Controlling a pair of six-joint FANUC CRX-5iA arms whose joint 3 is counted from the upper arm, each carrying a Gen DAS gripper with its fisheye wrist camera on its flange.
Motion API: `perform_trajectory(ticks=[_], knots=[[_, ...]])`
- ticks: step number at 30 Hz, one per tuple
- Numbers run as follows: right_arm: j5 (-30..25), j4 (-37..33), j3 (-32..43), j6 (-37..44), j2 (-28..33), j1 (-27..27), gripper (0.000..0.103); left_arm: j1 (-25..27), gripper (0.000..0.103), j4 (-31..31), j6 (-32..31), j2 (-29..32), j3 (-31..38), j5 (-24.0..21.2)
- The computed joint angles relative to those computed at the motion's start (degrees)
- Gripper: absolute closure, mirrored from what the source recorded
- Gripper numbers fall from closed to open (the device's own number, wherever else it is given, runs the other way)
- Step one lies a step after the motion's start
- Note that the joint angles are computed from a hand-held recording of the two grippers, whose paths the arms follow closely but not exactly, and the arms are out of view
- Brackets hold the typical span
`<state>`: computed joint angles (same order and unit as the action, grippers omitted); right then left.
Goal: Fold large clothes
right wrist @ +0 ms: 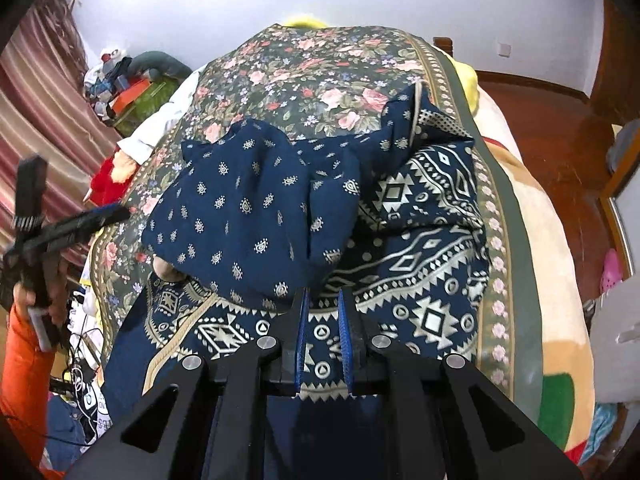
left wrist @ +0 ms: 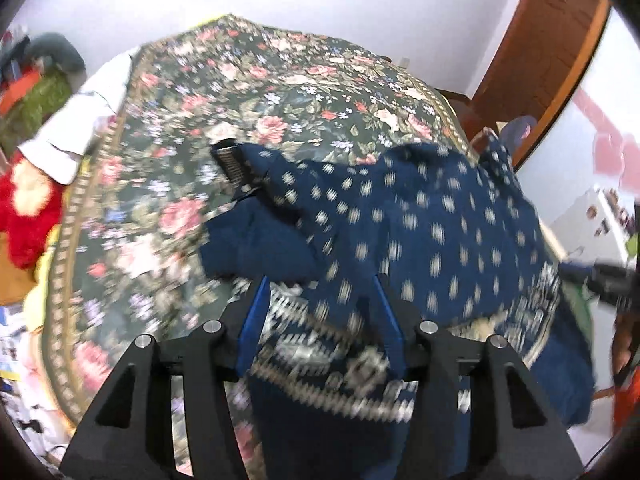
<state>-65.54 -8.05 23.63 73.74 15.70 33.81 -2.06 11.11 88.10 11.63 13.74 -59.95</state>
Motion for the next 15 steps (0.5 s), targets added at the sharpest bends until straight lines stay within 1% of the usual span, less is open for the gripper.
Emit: perform_trajectory(ticks=[2,4,6,8,10,11,13,15], knots=[[-0.7,-0.5,1.0,0.3,0.8,-0.1,0.092,0.6,0.05,4.0,-0.1,4.1,3.0,-1.1],[-1.3,-0.9,1.7,0.5,1.6,-0.1,0.092,0.9,0.046,6.1,0.9,7.9,6.2,-2.9],[-1.9,-1.1,2.2,0.5,2.2,-0.4,0.092,1.0,0.046,8.7,1.5,11.5,8.7,-4.0],[-2.1,-1.1,2.3,0.0,2.5,-0.7,0.092,0.9,0.046,11.1,1.6,14.8,11.4,-6.1],[-2.3,-1.1,2.3,-0.5,2.8,-1.1,0.092,0.6,0.047,12.6,1.1,16.1,11.8,-6.5],[-2.2,-0.9,2.2,-0.9,2.8,-1.4,0.092,0.0,0.051,12.0,0.8,16.5,12.4,-6.6],[-2.0,-0.1,1.6,-1.6,2.7,-1.6,0.092,-1.5,0.083,9.1,0.2,16.0,13.3,-6.2],[-2.0,-0.2,1.6,-1.8,2.6,-2.1,0.092,-2.8,0.096,6.9,-0.6,14.8,13.3,-5.5]])
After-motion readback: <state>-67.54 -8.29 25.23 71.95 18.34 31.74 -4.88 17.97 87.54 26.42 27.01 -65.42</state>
